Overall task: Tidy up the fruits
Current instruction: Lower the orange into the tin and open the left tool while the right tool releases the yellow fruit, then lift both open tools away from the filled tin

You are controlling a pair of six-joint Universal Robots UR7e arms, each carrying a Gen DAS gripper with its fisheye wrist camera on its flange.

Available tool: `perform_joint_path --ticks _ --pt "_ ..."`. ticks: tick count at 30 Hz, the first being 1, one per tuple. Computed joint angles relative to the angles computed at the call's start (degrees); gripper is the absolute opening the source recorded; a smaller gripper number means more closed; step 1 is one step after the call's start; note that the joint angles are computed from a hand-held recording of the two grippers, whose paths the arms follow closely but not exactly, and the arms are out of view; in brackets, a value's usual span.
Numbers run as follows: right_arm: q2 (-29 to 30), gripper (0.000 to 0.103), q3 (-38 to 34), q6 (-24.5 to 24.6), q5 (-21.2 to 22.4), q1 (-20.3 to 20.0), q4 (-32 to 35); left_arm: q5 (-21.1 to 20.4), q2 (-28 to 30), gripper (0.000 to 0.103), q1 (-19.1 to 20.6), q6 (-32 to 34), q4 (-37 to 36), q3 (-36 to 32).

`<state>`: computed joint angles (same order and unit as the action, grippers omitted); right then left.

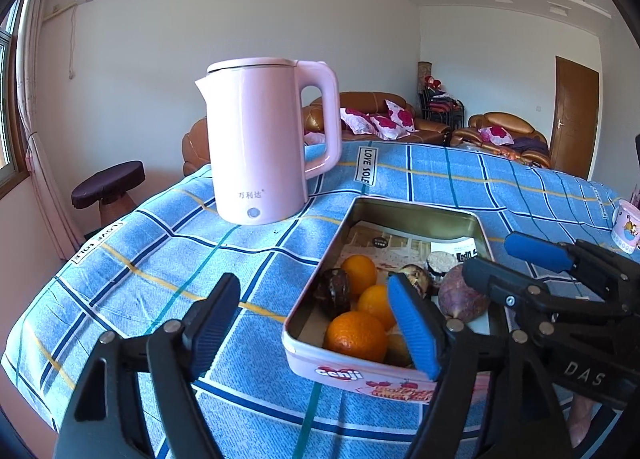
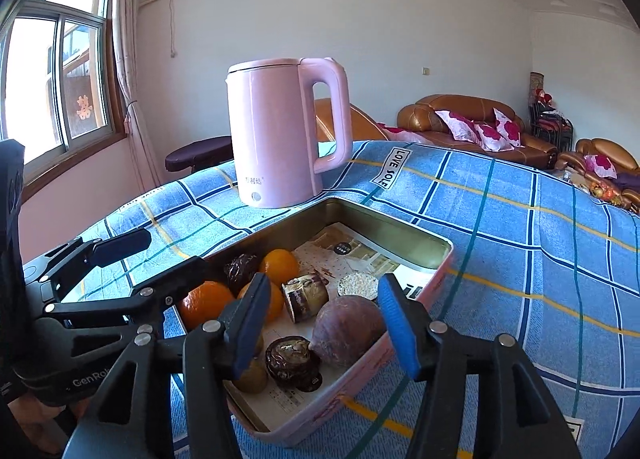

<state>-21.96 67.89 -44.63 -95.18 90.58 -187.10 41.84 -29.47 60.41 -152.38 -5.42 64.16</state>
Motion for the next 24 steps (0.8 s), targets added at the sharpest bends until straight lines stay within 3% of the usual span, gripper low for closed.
perform_joint_path --ticks 5,15,24 --pt "-1.98 0.065 3.21 1.30 0.41 -0.27 -2.85 -0.04 -1.24 0.090 -0.83 1.42 -3.03 2.66" --pt "-4.85 0.067 8.94 -0.41 -1.39 -0.08 -11.65 0.20 -1.91 0.094 -1.92 2.37 -4.97 4.40" --pt "-5.82 0.072 11.34 -1.78 -1.65 0.00 -14.62 -0.08 -1.97 0.096 -2.52 2.63 -5.25 4.92"
